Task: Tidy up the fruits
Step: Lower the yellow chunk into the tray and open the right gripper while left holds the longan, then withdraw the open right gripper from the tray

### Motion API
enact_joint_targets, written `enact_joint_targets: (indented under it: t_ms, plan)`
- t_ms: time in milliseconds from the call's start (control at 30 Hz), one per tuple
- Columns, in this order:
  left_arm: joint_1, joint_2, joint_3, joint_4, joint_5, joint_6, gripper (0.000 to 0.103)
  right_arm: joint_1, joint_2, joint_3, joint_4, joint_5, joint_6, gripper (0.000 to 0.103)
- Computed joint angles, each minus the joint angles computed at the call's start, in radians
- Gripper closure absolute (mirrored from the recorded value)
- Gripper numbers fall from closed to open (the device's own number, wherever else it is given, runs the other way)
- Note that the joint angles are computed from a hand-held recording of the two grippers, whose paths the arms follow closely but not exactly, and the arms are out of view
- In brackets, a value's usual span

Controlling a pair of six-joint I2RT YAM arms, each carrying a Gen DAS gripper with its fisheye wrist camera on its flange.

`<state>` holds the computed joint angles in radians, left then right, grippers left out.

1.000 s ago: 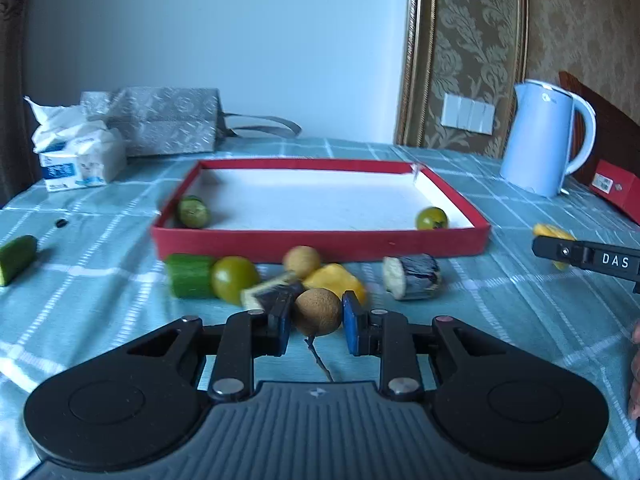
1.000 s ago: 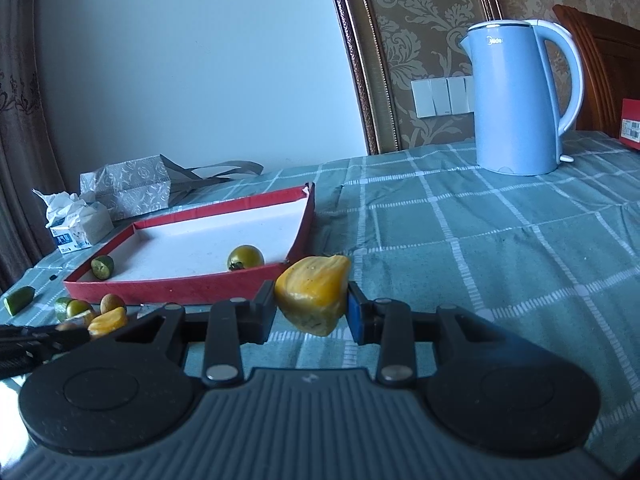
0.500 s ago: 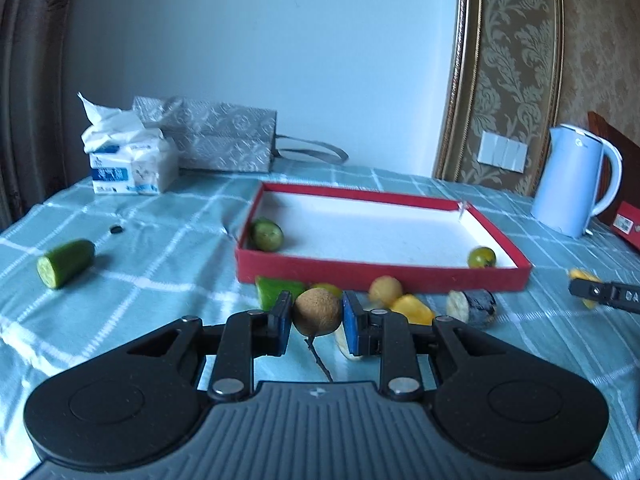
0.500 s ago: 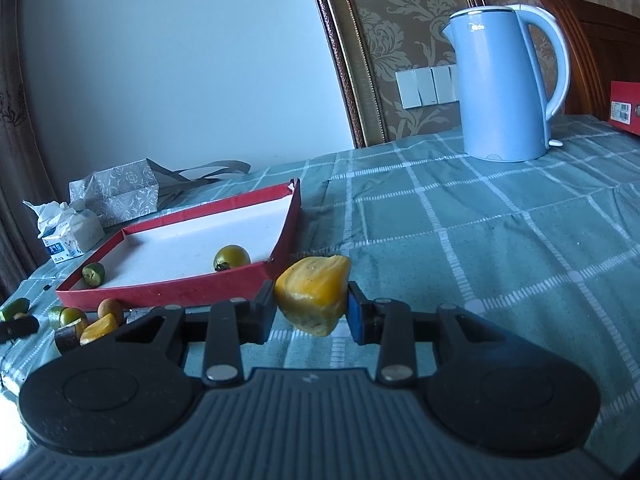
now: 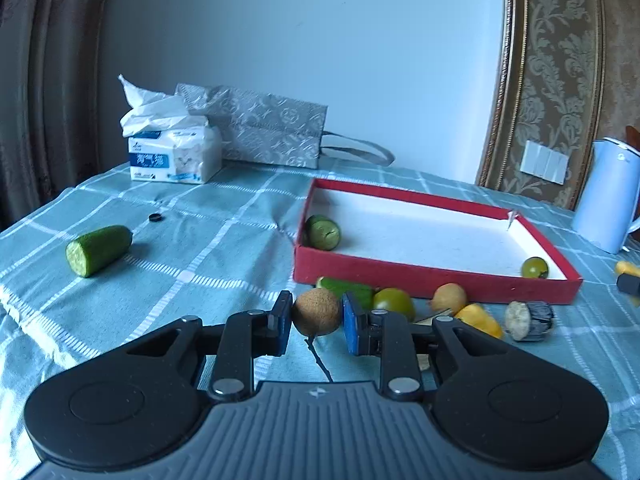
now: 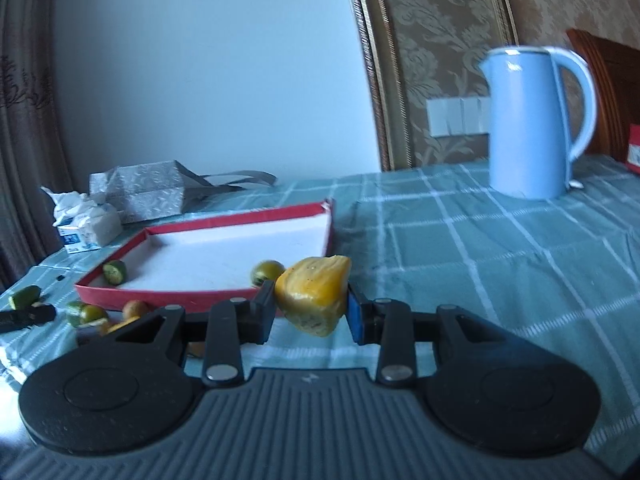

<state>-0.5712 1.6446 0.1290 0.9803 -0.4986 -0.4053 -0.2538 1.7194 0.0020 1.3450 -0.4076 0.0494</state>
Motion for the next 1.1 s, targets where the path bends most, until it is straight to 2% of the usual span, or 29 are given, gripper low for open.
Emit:
enact_joint_targets:
  t_ms: [167, 267, 433, 500, 567, 700, 767, 833, 867, 933, 1100]
  plan:
    - [0.004, 0.026, 0.003, 0.014, -0.009, -0.004, 0.077, 0.156, -0.212, 0.058, -0.24, 0.09, 0.017, 0.069]
    - [0.004, 0.033, 0.007, 0.011, -0.008, -0.004, 0.077, 0.248, -0.249, 0.144, -0.368, 0.157, 0.016, 0.069]
    - [0.023, 0.034, 0.011, -0.002, 0.01, -0.014, 0.077, 0.326, -0.147, 0.335, -0.508, 0.242, 0.018, 0.069]
    - [0.023, 0.034, 0.013, -0.004, 0.013, -0.012, 0.077, 0.354, -0.076, 0.401, -0.526, 0.303, 0.0, 0.069]
    - [0.03, 0.033, 0.01, -0.002, 0.023, -0.012, 0.077, 0.357, -0.007, 0.467, -0.557, 0.319, 0.002, 0.069]
    - [0.041, 0.034, 0.014, -0.011, 0.041, -0.017, 0.077, 0.36, 0.102, 0.548, -0.566, 0.368, 0.003, 0.069]
    - [0.041, 0.036, 0.015, -0.011, 0.041, -0.02, 0.077, 0.353, 0.138, 0.58, -0.585, 0.358, 0.001, 0.068]
    - [0.041, 0.036, 0.017, -0.016, 0.042, -0.02, 0.077, 0.348, 0.156, 0.586, -0.584, 0.347, 0.001, 0.058]
    - [0.042, 0.036, 0.019, -0.018, 0.043, -0.02, 0.077, 0.353, 0.159, 0.573, -0.553, 0.373, 0.009, 0.046]
    - [0.042, 0.035, 0.02, -0.021, 0.041, -0.021, 0.077, 0.352, 0.155, 0.536, -0.481, 0.388, 0.014, 0.045]
    - [0.042, 0.036, 0.024, -0.03, 0.037, -0.025, 0.077, 0.301, 0.093, 0.395, -0.336, 0.311, 0.042, 0.044]
